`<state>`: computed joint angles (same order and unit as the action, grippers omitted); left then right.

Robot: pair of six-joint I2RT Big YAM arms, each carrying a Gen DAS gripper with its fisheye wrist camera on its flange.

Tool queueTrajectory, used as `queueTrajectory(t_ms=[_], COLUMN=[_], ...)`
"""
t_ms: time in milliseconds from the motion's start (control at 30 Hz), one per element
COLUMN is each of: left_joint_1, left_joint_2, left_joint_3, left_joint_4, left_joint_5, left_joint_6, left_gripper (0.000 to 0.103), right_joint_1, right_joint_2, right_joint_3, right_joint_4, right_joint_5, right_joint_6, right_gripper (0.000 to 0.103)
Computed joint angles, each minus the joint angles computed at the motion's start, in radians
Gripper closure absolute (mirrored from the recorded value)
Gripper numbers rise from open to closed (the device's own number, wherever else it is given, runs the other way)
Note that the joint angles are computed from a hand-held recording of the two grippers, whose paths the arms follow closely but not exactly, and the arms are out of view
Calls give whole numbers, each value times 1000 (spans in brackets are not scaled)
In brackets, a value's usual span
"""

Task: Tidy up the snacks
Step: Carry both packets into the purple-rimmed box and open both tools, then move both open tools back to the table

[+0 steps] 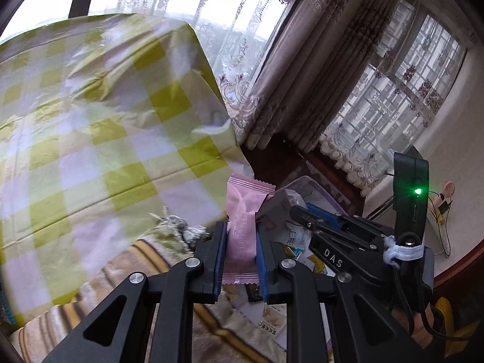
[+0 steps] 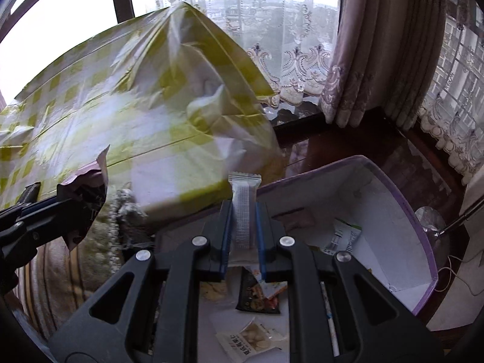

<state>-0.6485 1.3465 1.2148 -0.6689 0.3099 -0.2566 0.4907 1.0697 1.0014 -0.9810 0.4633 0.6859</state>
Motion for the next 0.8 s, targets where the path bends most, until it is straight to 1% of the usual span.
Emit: queueTrajectory(t_ms=[300,500,567,633,667,700,800], left_joint_1=[-78,-97,-99,-97,-95,-91,-84], left_joint_2=[66,98,104,104,99,94,81], left_joint_3=[55,81,85,84,78,73,59], left_joint_4=[-55,-74,-80,-79,-74,-69,-65], left_joint_5=[-31,-24,-29,-31,-32,-32,-35], left_joint_6=[19,35,34,24,18,12,-5], left_gripper=[84,82,79,69,67,66,66], right_joint_1=[-136,-196,-210,-217,-216,-214,-203], right_joint_2=[-85,-111,-117,-121,-123,-128,-133], right_joint_3=[-81,-109,-115,-121,-123,-125,-126], right_joint_4=[18,30,34,37,38,43,49], right_joint_5=[-35,-49,-60,-67,-66,-64,-56], right_joint_6=[-10,-17,-22,-30,-28,-26,-26], right_gripper=[85,83,81,67,52,43,42])
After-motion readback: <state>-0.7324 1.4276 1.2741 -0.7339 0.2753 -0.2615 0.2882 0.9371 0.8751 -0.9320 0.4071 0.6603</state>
